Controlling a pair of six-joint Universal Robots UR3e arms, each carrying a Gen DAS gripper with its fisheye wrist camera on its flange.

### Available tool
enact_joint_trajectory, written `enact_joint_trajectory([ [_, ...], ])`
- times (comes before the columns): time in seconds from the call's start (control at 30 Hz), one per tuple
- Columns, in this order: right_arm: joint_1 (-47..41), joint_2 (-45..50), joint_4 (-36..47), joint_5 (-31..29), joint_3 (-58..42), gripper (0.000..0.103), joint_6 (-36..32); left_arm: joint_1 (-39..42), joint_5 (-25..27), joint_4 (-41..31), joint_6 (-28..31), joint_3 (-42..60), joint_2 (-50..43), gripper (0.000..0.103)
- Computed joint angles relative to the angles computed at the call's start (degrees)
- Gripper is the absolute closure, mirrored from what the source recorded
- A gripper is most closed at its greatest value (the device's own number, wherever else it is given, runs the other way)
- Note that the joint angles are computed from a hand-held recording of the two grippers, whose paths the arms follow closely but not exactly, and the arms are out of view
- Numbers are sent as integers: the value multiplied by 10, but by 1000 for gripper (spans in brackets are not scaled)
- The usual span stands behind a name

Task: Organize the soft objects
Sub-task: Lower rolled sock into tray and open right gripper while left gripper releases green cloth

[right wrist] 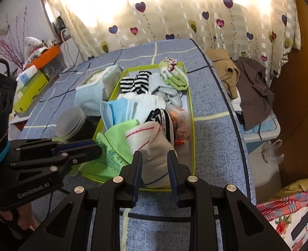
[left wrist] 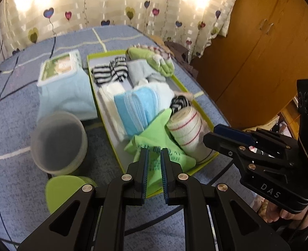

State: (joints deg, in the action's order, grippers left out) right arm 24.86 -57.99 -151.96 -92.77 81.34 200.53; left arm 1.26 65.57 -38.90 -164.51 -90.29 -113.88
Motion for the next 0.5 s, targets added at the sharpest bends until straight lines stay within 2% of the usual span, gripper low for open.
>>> enact_joint_trajectory([
  [0.27,2,8,10,-4,-12,79,-3,-6,2,3,-3,10,-14,91],
  [0.5,20,-2,22,-32,-18,66,3,7,-9,7,5,-19,17,91],
])
